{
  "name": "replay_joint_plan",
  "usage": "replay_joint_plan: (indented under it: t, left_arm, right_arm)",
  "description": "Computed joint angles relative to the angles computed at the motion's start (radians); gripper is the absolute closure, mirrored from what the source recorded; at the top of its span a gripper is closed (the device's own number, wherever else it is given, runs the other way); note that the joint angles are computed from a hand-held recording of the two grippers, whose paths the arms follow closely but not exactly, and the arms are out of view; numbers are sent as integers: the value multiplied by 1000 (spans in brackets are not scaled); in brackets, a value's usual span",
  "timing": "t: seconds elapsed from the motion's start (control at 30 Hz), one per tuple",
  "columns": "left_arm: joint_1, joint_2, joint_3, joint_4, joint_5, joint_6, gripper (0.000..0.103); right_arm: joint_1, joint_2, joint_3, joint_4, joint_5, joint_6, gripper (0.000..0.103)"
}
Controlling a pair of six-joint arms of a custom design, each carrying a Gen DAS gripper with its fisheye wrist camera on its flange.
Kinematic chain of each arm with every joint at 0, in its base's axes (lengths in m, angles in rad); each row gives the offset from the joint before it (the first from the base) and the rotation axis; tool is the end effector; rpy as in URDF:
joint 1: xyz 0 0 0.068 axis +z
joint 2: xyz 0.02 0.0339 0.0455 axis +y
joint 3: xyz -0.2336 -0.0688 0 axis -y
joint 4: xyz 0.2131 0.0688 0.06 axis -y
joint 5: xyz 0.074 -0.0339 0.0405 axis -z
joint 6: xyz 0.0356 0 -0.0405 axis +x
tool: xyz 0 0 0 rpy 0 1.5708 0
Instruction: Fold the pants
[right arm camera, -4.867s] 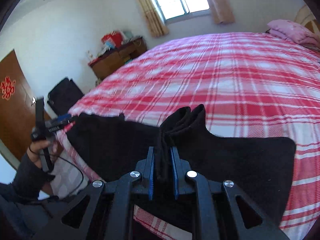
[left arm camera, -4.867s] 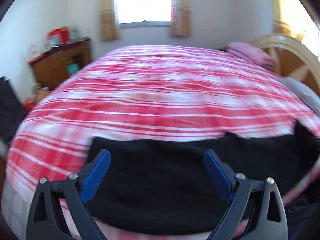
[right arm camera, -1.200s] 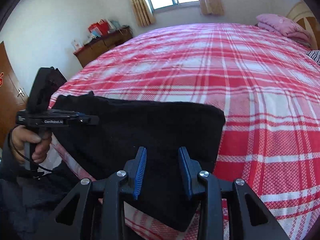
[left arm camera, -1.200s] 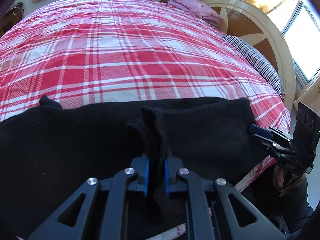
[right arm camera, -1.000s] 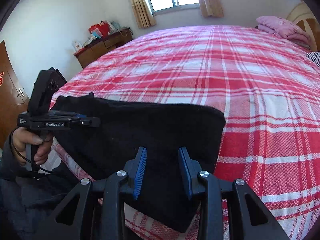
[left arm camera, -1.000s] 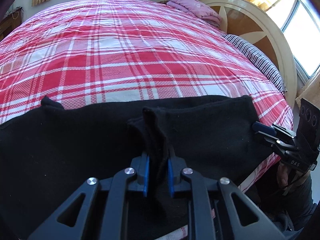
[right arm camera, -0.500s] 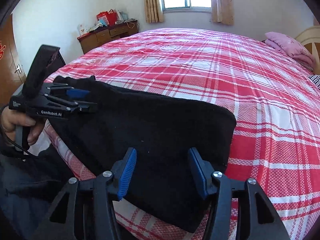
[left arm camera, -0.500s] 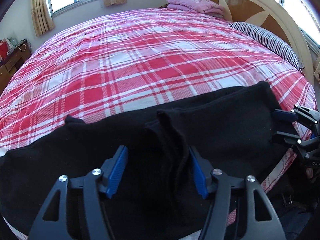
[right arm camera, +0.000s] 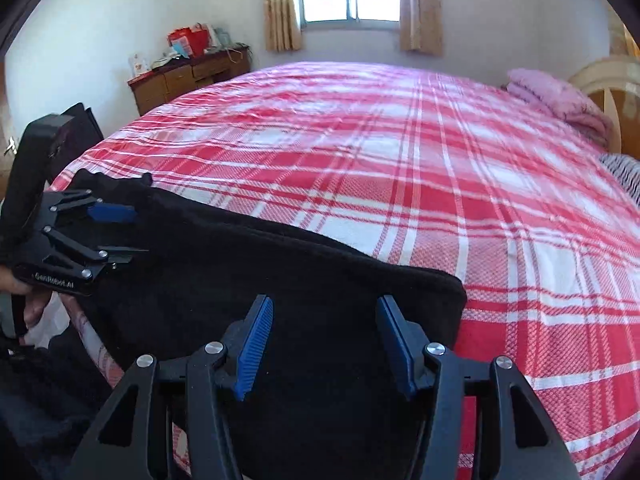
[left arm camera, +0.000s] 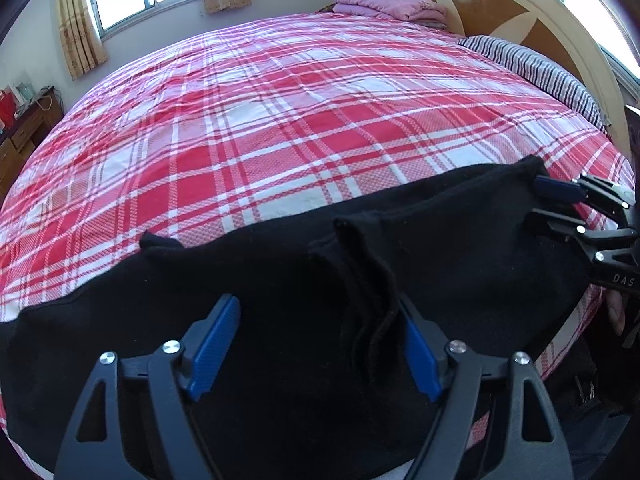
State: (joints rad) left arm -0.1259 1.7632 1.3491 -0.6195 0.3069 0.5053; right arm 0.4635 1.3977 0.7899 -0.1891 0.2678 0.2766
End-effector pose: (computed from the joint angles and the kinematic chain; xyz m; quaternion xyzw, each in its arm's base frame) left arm 0.3351 -0.0533 0.2192 0.3343 0.8932 -0.0953 0.2853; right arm 0.2410 0.1099 0.1937 -0.0355 0.9185 0.0200 0.3934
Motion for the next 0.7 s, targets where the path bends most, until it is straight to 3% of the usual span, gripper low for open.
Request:
replay_joint_plan:
  t: [0.17,0.27,0.43,0.7]
  left_arm:
    - [89,-89,-38,51,-8,107,23]
    - [181,-70,-6,72,-25,141,23]
    - [399,80,203,36,-5,149,23]
    - [619,467,640,-90,2,16,23]
  right_arm:
    - [61,-130,-102,92,37,-34,47]
    - [82,-148,-125,122,55,-38,47]
    - [69,-158,-141,142,49,-20,47]
    - [29,-200,-179,171,29,27,47]
